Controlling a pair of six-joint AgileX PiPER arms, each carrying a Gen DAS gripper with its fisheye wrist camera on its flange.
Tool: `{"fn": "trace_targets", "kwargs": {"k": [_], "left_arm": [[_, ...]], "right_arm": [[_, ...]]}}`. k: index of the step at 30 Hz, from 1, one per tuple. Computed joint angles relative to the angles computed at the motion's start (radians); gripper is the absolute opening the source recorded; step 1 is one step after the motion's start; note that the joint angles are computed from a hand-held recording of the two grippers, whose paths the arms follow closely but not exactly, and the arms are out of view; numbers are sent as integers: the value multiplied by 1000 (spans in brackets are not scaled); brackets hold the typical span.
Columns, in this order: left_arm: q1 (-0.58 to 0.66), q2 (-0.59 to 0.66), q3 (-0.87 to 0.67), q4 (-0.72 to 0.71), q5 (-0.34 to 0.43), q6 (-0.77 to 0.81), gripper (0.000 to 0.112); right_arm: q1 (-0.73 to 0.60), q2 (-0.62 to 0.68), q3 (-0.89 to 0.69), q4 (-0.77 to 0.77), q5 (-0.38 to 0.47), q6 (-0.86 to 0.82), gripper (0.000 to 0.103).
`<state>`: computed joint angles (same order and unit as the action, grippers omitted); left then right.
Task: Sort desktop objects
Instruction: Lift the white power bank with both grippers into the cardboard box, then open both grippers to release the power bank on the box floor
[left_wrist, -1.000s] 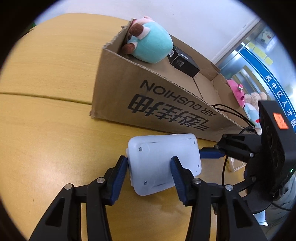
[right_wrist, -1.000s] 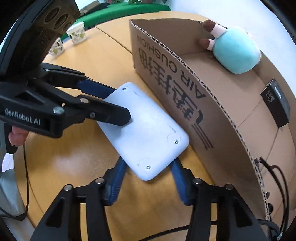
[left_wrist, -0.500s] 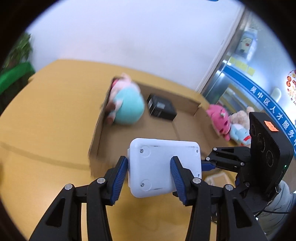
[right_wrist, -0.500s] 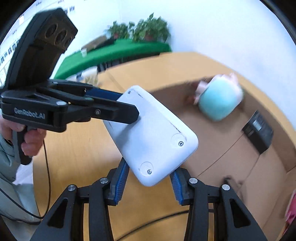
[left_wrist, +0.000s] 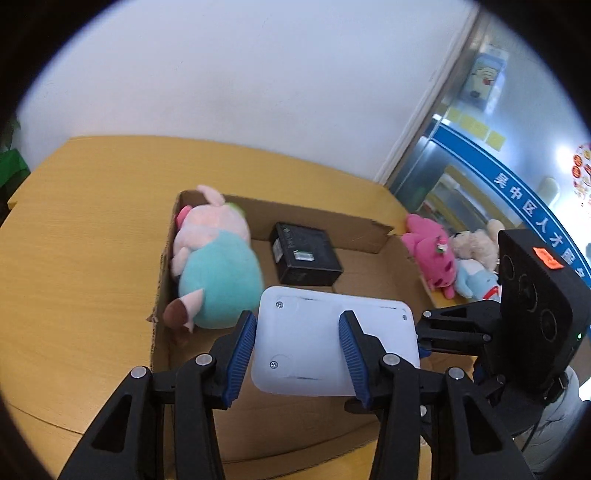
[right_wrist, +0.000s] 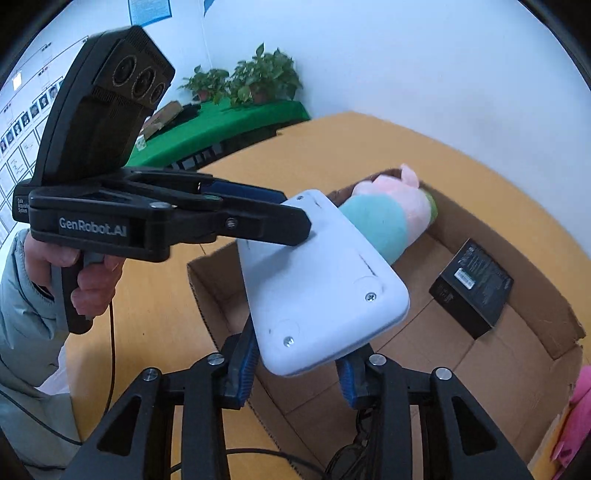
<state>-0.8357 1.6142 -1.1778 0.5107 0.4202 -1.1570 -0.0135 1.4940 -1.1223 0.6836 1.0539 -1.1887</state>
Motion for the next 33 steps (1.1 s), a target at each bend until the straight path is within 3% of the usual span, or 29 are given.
{"fn": "trace_targets", "kwargs": {"k": [7,11,14,16,18,20,22,25,28,29,32,33], "left_arm": [[86,48,55,-211,-12,137,46],[88,83,44,-253,29,175,46],[69,98,30,-185,86,112,43],[72,85,52,-193,62,114,43],[66,74,62,-160,74,76,43],[52,56,72,-124,89,39,43],[29,36,74,-67,119,-8,43],[-31,1,63,68,184,-119,43],[-134,-11,5,246,293,-224,46],[-189,-7,-29,317,356,-254,50],[-311,45,-134,469,513,-315,82],[-338,66,-165,507,544,-328,82]], "right_arm": [[123,231,-155,-112,51,134,35],[161,322,-205,-165,90,215,35],[173,359,-221,-198,97,263,37],[173,377,-228,-212,98,289,37],[173,381,-223,-231,86,315,48],[168,372,-207,-232,72,317,48],[156,345,-187,-226,70,312,50],[128,259,-137,-210,48,293,65],[110,107,-73,-245,-42,298,74],[103,40,-30,-262,-99,295,79],[6,-166,100,-212,-236,208,92],[-53,-229,137,-160,-256,153,96]]}}
